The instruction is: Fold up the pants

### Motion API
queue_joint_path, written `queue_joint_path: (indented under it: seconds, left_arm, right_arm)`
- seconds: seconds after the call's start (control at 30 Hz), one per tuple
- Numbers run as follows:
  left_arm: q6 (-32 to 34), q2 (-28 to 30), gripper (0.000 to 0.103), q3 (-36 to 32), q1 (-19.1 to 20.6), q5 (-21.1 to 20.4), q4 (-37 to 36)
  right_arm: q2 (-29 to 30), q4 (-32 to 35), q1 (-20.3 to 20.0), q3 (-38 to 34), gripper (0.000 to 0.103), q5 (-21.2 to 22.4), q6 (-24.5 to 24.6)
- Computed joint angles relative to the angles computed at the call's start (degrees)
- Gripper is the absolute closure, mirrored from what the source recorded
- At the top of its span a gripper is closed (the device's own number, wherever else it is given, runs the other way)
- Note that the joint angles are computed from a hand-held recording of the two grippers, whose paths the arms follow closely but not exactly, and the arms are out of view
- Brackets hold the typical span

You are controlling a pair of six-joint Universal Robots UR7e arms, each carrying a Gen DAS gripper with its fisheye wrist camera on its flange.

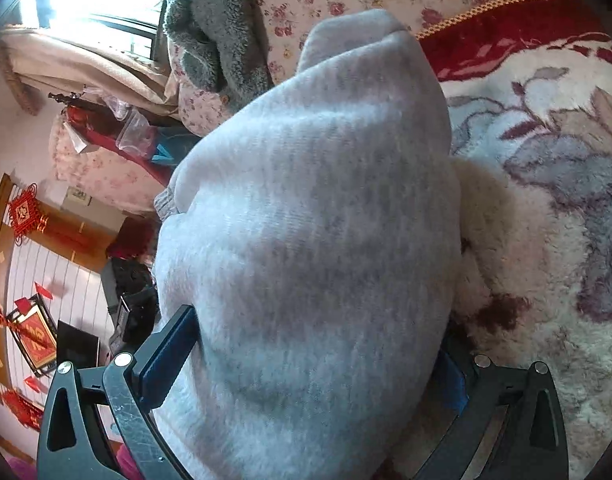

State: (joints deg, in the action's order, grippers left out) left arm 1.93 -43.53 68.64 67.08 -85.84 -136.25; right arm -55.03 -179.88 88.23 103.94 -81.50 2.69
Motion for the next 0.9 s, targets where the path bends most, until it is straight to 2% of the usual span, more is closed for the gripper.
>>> queue_joint_path:
  seconds: [0.07,0.3,0.37,0.43,0.63,0.9]
  left_arm:
    - [0.6,-0.04,0.0,0.51,0.03,0.27,-0.56]
    - [2.36,-1.58,0.029,3.22,-1.75,3.58,-2.61]
    - [2.37,-2.34,0.032,4.48,-2.63,4.69,-3.73]
    - [1.83,-2.92,0.034,5.21,-3.65,5.91,-3.9]
    - [-0.2,-3.45,0.035,7.33,-6.59,4.45,-6.51]
    - [-3.99,0.78,0.035,7.35,-11.69,1.17,-9.35]
  right_arm:
    - [0.2,0.16,0.26,-0.35,0.001,-0.04,-0.59]
    - [0.03,-1.68,2.28,-0.2,0.017,-3.41,-2.2]
    - [-0.22,-1.86,2.74,-0.14,0.021,-3.95,-2.36]
    - [-0.65,-1.77,2.98,-0.05,0.025,-4.05,-2.73]
    - [-5.38,-2.14,3.21,2.88,0.026,-5.54,-3.33]
    - [-16.95,-1.94,2.13,9.18,0.026,-10.77,-4.4]
